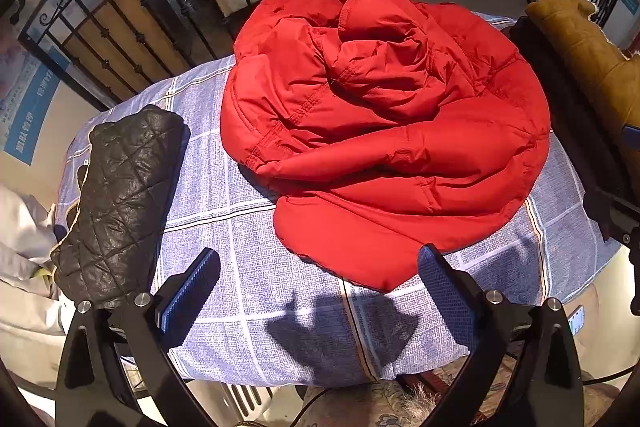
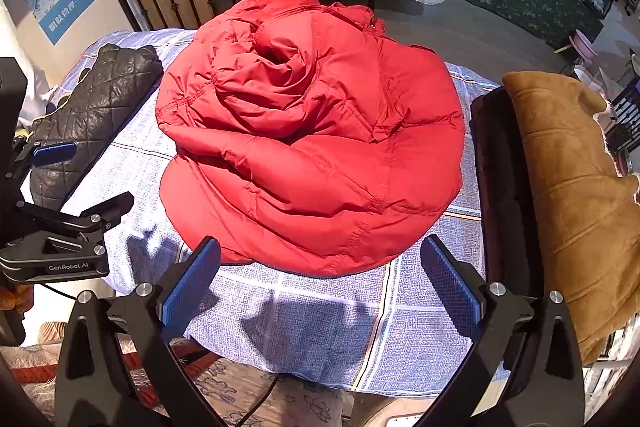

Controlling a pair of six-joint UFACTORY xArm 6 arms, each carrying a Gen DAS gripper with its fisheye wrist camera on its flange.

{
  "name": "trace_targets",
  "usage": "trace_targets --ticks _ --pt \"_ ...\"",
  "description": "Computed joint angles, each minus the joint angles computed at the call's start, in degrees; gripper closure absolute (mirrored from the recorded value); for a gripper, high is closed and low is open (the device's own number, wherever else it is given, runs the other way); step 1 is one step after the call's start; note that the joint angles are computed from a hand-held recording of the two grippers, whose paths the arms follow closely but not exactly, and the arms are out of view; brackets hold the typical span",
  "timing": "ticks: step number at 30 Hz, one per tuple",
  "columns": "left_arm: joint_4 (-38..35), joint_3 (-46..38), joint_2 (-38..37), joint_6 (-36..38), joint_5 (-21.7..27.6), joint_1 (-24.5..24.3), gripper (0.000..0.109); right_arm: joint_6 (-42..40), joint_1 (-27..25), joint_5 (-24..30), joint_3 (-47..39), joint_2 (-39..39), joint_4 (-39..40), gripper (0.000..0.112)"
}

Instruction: Fold large clothes

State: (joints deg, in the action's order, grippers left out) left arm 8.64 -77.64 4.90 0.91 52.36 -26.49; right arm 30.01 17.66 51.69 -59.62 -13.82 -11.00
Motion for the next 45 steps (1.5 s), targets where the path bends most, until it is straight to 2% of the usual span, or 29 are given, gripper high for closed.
trace_targets --ticks 45 --pt "1.48 0.77 -0.53 -1.78 -0.74 -0.68 0.012 0.06 1.41 0.24 0.68 -0.76 0.16 0.014"
